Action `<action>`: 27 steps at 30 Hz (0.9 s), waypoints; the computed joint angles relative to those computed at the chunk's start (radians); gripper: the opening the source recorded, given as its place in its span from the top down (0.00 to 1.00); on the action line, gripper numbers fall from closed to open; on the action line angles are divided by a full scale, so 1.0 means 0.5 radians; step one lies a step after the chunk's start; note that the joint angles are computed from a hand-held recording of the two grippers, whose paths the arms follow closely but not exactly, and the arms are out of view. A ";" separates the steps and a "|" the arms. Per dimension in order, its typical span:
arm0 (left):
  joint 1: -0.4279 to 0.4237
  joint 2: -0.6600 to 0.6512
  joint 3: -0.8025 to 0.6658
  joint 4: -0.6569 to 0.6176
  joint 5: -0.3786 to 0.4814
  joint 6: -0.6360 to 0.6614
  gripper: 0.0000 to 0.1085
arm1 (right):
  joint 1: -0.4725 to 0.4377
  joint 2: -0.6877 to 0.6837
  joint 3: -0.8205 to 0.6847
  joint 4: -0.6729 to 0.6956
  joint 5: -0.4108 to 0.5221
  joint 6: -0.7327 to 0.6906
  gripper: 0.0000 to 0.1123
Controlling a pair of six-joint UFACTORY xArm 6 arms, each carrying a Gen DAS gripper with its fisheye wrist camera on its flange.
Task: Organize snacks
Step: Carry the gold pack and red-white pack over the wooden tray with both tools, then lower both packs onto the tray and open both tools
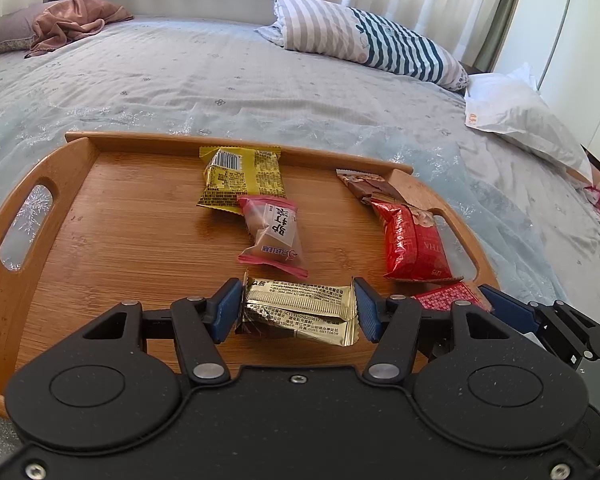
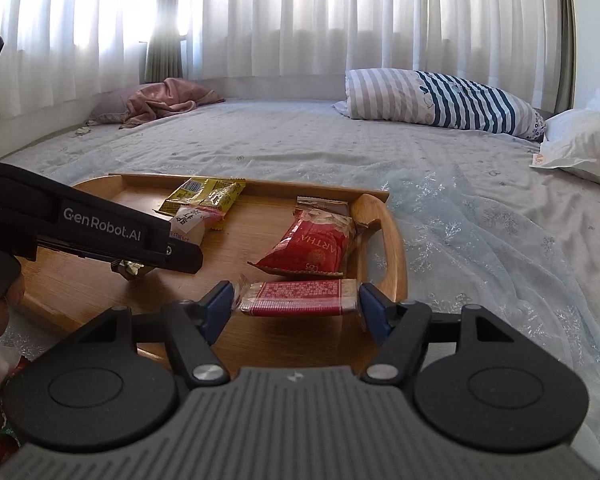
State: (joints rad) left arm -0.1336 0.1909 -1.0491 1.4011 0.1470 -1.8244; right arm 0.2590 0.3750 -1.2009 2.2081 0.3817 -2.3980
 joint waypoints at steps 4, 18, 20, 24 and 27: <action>-0.008 0.017 -0.014 0.018 0.023 -0.005 0.48 | 0.008 0.017 -0.017 -0.037 -0.007 0.023 0.37; -0.052 0.055 -0.063 0.127 0.105 -0.051 0.46 | 0.032 0.049 -0.050 -0.097 -0.043 0.052 0.34; -0.052 0.054 -0.060 0.132 0.106 -0.053 0.47 | 0.034 0.053 -0.054 -0.104 -0.047 0.057 0.34; -0.061 0.057 -0.064 0.124 0.123 -0.031 0.46 | 0.034 0.057 -0.057 -0.138 -0.048 0.090 0.31; -0.065 0.062 -0.070 0.109 0.130 -0.009 0.45 | 0.036 0.058 -0.060 -0.142 -0.053 0.094 0.31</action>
